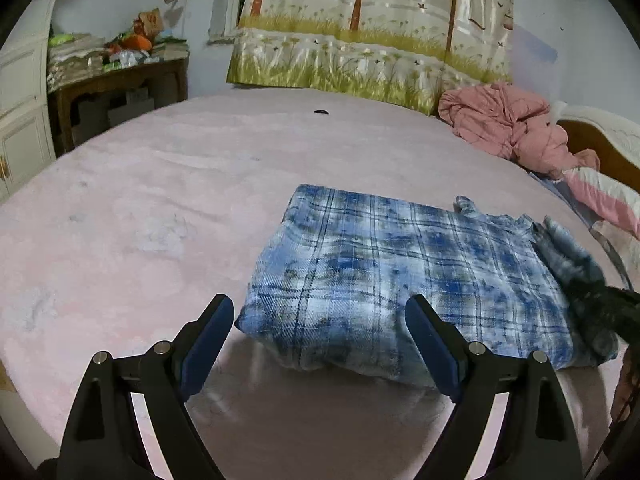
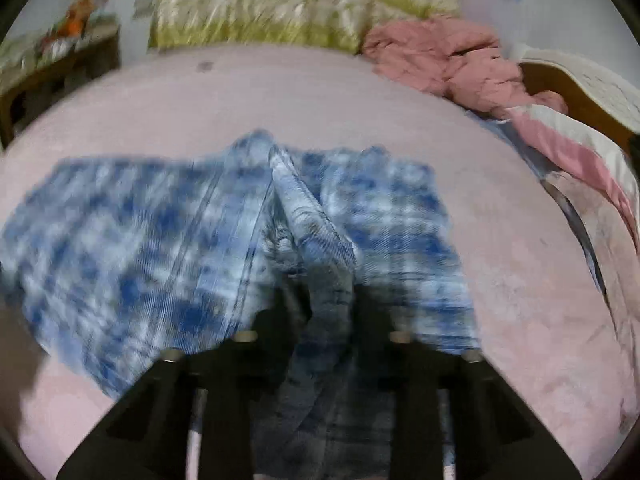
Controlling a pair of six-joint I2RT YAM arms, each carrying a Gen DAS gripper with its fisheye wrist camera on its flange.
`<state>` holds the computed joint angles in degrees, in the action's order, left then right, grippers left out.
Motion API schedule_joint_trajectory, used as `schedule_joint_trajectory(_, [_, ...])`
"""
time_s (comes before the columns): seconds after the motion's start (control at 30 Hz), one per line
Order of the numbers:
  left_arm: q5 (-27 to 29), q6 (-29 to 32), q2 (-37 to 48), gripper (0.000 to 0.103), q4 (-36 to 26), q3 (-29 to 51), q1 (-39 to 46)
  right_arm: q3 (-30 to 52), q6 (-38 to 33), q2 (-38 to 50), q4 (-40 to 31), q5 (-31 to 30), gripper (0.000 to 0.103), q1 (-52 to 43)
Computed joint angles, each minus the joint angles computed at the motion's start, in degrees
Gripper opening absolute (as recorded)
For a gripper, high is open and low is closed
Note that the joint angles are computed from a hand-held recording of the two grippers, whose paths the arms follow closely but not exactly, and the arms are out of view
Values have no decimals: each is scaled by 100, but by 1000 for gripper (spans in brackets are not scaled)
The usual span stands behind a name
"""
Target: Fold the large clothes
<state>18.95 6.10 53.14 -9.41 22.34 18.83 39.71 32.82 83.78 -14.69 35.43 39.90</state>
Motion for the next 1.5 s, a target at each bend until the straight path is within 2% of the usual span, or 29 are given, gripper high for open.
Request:
schedule_joint_trajectory(0.13, [189,-50,189,89,-132,138,45,183,-107,-454,-385,289,14,165])
schedule_joint_trajectory(0.27, [133,26,158,89,-165,126,57,465,-4,-689,-427,-271,14,-79])
schedule_joint_trajectory(0.4, [-220,10,71,89,-29,39,-71,851,126,50,-346,-605,15,-56])
schedule_joint_trajectory(0.5, [-175,-30,208,89,-35,85,-19,831,300,513,-53,-903,16,31])
schedule_joint_trajectory(0.57, [-132,2,304,89,-39,111,8,752,276,656,117,-780,31,175])
schedule_joint_trajectory(0.6, [-147,28,348,89,-38,124,8,689,222,673,208,-811,35,190])
schedule_joint_trajectory(0.7, [-25,128,419,89,-151,194,54,290,206,283,423,-1089,41,198])
schedule_joint_trajectory(0.73, [38,126,407,89,-171,197,83,64,214,-18,517,-1243,44,216])
schedule_joint_trajectory(0.8, [101,59,358,89,-201,193,117,-348,182,-591,673,-1635,46,207])
schedule_joint_trajectory(0.9, [170,-37,331,89,-223,204,193,-853,240,-1241,870,-1852,43,350])
schedule_joint_trajectory(0.97, [195,-36,322,89,-233,210,230,-944,285,-1327,937,-1668,21,500])
schedule_joint_trajectory(1.03, [106,-46,302,89,-212,199,212,-984,190,-1111,1106,-1834,14,453])
schedule_joint_trajectory(1.13, [99,27,256,89,-235,193,249,-1005,250,-513,1488,-2383,14,199])
schedule_joint_trajectory(1.2, [24,43,205,89,-238,182,240,-1089,324,-435,1621,-2371,14,221])
schedule_joint_trajectory(1.3, [34,-16,553,89,-341,348,314,-1262,244,-907,1581,-2306,14,331])
schedule_joint_trajectory(1.37, [-55,-84,1157,89,-384,564,379,-1303,214,-1297,1311,-1962,14,521])
schedule_joint_trajectory(1.43, [228,-105,1643,89,-540,763,584,-1310,170,-1601,1053,-1602,15,668])
schedule_joint_trajectory(1.5, [517,-112,1739,89,-598,816,785,-1275,-5,-1779,837,-1613,15,586])
